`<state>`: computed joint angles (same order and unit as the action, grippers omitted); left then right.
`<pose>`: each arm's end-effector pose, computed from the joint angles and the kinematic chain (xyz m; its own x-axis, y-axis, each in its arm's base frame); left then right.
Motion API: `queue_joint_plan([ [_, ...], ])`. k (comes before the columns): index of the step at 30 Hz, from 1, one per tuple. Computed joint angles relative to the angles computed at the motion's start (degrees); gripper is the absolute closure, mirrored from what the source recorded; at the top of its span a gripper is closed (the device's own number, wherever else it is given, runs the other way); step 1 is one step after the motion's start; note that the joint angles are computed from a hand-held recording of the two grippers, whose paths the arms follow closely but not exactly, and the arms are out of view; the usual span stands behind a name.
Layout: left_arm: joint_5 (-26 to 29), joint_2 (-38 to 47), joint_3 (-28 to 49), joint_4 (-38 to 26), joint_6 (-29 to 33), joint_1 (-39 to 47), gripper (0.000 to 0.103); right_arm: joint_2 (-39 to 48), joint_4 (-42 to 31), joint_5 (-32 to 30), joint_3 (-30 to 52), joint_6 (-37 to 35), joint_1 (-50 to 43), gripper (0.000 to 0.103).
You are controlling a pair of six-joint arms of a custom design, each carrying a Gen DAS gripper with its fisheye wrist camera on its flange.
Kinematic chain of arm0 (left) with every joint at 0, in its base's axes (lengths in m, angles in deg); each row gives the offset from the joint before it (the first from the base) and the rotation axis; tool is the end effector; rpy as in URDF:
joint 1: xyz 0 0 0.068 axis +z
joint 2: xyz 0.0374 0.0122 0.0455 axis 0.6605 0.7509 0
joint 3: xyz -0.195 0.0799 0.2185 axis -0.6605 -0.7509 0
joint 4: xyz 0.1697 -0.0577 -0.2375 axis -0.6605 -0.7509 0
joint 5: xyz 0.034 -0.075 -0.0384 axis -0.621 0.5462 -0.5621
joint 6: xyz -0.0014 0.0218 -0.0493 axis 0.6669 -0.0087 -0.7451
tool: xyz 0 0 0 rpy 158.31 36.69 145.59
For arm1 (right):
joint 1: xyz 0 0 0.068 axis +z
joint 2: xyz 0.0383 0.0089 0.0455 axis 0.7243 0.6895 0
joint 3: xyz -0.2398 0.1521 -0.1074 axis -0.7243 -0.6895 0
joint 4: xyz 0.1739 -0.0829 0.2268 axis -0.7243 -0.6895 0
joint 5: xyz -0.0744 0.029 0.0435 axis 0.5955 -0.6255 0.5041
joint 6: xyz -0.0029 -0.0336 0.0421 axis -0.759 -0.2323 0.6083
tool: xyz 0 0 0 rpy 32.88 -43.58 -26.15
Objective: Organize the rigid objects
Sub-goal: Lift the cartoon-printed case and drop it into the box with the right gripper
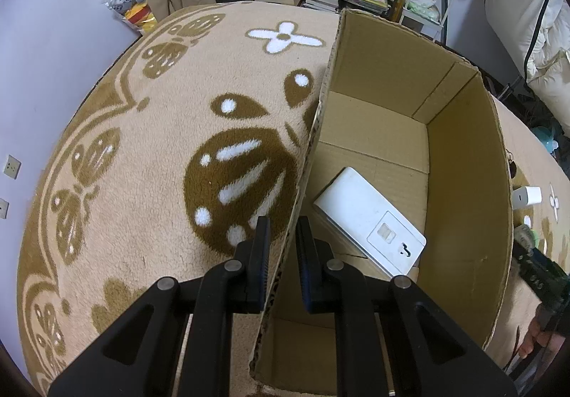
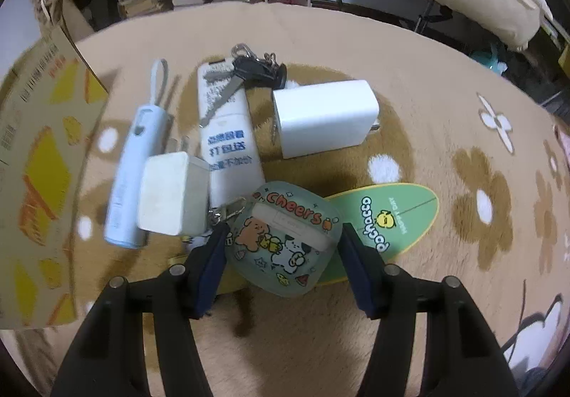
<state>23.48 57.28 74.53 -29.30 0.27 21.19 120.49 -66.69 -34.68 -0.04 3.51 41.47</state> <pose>0.3441 -0.1248 0.1200 -0.8988 0.2204 -0.3789 0.2393 0.9709 -0.0029 0.2125 -0.0249 0.0349 -0.7706 0.4738 -0.4261 0.5204 0.8539 0.0083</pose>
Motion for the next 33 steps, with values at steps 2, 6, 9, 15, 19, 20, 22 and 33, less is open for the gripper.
queue_joint_plan([
  [2,0.01,-0.01,-0.06,0.03,-0.10,0.01,0.089,-4.19,-1.54,0.12,-0.89,1.19,0.54,0.038],
  [6,-0.18,-0.15,-0.12,-0.01,0.03,-0.06,0.089,-12.94,-5.36,0.98,-2.07,0.47,1.54,0.038],
  [9,-0.40,-0.38,-0.22,-0.27,-0.01,-0.26,0.089,-17.29,-9.56,3.18,-0.86,0.85,4.54,0.038],
  [15,-0.46,-0.34,-0.18,-0.53,0.08,-0.35,0.089,-24.77,-15.62,3.27,2.03,0.84,7.63,0.038],
  [19,-0.67,-0.34,-0.18,-0.61,0.06,-0.60,0.090,-28.66,-18.81,3.88,5.01,1.38,11.24,0.038],
  [20,-0.66,-0.24,-0.15,-0.56,0.08,-0.58,0.090,-28.75,-18.87,4.00,5.56,1.51,11.86,0.038],
  [22,-0.63,-0.24,-0.13,-0.56,0.10,-0.56,0.090,-29.26,-20.02,4.07,7.78,1.85,13.82,0.038],
  [33,-1.01,0.29,0.20,-0.35,0.96,-0.61,0.091,-20.75,-17.83,2.40,17.42,2.09,20.22,0.038],
])
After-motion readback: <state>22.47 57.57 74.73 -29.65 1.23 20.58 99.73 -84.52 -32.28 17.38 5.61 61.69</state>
